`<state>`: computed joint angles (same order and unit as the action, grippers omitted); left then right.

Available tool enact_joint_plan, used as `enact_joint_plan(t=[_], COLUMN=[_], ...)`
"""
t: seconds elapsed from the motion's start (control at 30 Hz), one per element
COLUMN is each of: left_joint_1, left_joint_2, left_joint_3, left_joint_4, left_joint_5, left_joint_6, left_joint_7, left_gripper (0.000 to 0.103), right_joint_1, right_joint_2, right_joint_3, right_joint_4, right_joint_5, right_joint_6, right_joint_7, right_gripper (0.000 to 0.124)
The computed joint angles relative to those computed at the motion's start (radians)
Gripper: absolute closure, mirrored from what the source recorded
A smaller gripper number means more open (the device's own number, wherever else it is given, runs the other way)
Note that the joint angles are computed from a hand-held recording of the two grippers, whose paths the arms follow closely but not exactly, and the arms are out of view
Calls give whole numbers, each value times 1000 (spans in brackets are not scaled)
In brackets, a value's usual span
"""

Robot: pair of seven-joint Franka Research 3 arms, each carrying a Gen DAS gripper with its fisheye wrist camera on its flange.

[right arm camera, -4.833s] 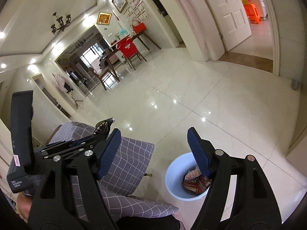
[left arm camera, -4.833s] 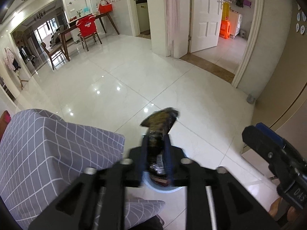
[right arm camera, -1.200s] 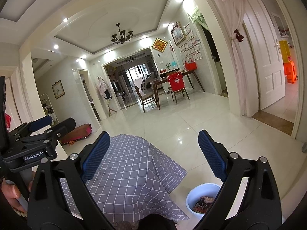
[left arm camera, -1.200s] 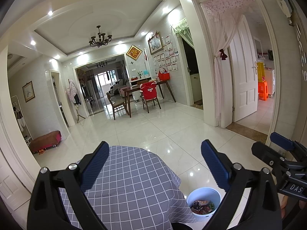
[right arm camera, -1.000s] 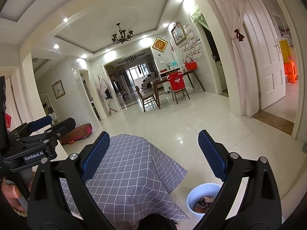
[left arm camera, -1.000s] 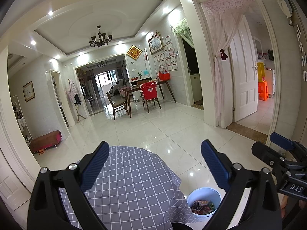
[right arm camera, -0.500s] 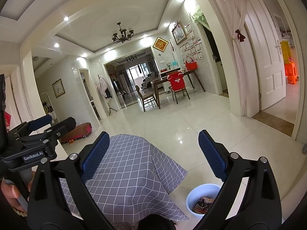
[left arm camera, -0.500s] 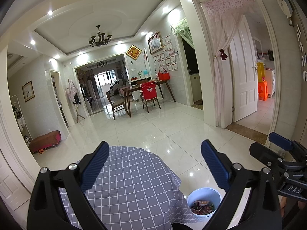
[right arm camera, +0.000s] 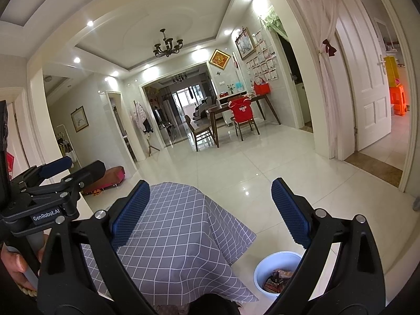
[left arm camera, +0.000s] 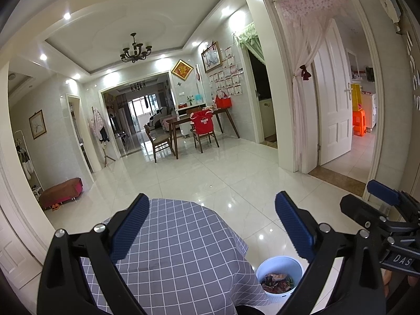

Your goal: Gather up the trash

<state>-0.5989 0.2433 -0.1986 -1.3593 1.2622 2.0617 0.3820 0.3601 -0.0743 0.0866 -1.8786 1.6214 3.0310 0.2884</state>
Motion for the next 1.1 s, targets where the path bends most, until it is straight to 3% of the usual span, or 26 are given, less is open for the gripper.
enact_joint_plan(t=[0.53,1.1], left_joint_1=[58,81], left_joint_2=[-44,-29], left_joint_3=[-10,4], left_joint_4=[-89,-75], left_joint_5=[-24,-51], left_joint_6=[57,78], left_joint_7=[-23,-7], left_gripper=[8,8], right_joint_1=[-12,-14], right_joint_2=[13,40], right_joint_3=[-7,-7], right_joint_4=[-6,11], right_joint_5=[-82,-238], right_joint_6=[-28,-52], right_joint_7=[77,228], right_gripper=[32,32])
